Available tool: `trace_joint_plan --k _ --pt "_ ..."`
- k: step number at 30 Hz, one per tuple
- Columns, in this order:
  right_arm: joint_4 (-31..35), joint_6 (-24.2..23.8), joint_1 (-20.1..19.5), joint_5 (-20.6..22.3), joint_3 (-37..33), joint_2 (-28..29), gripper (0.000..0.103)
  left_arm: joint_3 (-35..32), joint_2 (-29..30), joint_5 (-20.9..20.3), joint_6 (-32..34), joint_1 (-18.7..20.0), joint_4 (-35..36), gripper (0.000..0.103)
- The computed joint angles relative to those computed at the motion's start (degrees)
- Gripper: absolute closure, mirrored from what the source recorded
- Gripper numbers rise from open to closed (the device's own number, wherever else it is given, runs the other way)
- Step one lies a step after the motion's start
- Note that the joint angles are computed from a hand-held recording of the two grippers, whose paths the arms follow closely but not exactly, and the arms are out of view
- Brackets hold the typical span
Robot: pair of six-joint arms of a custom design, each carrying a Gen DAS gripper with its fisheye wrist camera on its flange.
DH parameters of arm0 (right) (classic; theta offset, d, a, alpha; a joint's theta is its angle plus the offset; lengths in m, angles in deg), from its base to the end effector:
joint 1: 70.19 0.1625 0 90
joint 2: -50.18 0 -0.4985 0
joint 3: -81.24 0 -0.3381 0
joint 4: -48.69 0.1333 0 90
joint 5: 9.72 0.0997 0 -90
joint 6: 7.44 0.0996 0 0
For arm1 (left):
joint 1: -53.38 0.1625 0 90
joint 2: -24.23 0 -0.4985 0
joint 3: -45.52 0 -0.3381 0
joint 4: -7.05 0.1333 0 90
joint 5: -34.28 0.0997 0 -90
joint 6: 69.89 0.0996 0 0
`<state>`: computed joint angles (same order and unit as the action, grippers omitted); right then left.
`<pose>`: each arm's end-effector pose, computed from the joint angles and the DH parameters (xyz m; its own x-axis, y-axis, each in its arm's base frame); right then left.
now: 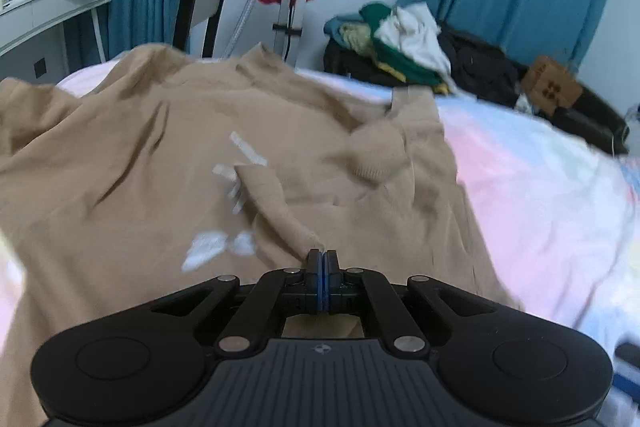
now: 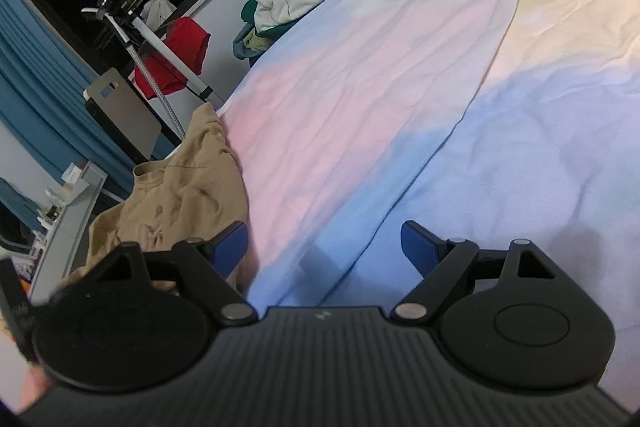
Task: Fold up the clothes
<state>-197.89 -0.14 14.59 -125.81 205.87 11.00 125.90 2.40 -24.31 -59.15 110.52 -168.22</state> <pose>0.0409 -0.5361 0.2058 -0.8458 0.5330 0.0208 0.1380 0.2564 -0.9567 -0.2603 -0.7443 0.0283 -0.7389 0.4014 -0.5411 0.6334 0.6875 -0.3550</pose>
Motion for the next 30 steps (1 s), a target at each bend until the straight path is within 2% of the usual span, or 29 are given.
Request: trace_joint_plan --k 3,5,7,8,10,12,14,16,18,20,22,23,25,27,30 --pt "0.13 -0.09 0.15 0.46 0.45 -0.1 0.018 3.23 -2.55 -0.74 1.97 0.16 0.9 0.101" --pt "0.66 -0.15 0.18 0.73 0.69 -0.22 0.018 3.79 -4.17 -2.96 1.83 0.63 3.23 0.1" --pt "1.66 -0.14 0.09 1.45 0.61 -0.25 0.018 3.14 -4.98 -4.73 3.23 0.83 4.39 0.082" --pt "2.18 -0.14 0.05 1.81 0.56 -0.27 0.018 2.71 -5.15 -5.09 4.43 0.78 4.3 0.078" --pt "3.21 -0.16 -0.04 2.55 0.45 -0.31 0.018 -0.2 -4.21 -5.07 9.2 0.55 4.32 0.063" --pt "4.18 0.09 -0.07 2.54 0.05 -0.21 0.018 -4.92 -2.26 -4.84 15.49 0.45 5.73 0.052" --pt "5.02 0.4 -0.25 2.81 -0.24 -0.13 0.018 -11.89 1.03 -3.35 23.32 0.57 9.58 0.049" --pt "5.7 0.64 -0.39 2.89 -0.53 -0.07 0.018 -19.65 4.82 -1.54 29.19 0.72 14.71 0.049" --pt "6.24 0.76 -0.58 2.86 -0.89 0.01 0.018 -27.31 8.14 -1.95 31.62 1.21 21.65 0.049" --pt "6.55 0.72 -0.81 2.71 -1.39 0.16 0.018 -35.28 11.2 -2.41 31.41 1.58 31.75 0.051" --pt "6.92 0.7 -1.06 2.68 -1.86 0.33 0.018 -40.18 12.91 -3.19 32.37 1.83 39.47 0.066" --pt "7.15 0.67 -1.17 2.68 -2.08 0.4 0.018 -41.32 13.42 -2.95 32.89 1.81 40.71 0.071" --pt "7.42 0.55 -1.31 2.74 -2.4 0.53 0.017 -42.62 13.93 -2.72 33.05 1.78 42.04 0.097" --pt "7.44 0.31 -1.32 2.73 -2.51 0.6 0.016 -42.87 13.49 -3.22 32.29 1.82 42.64 0.098" --pt "7.35 0.02 -1.31 2.72 -2.45 0.56 0.016 -39.3 11.43 -3.71 33.57 1.72 37.31 0.099"
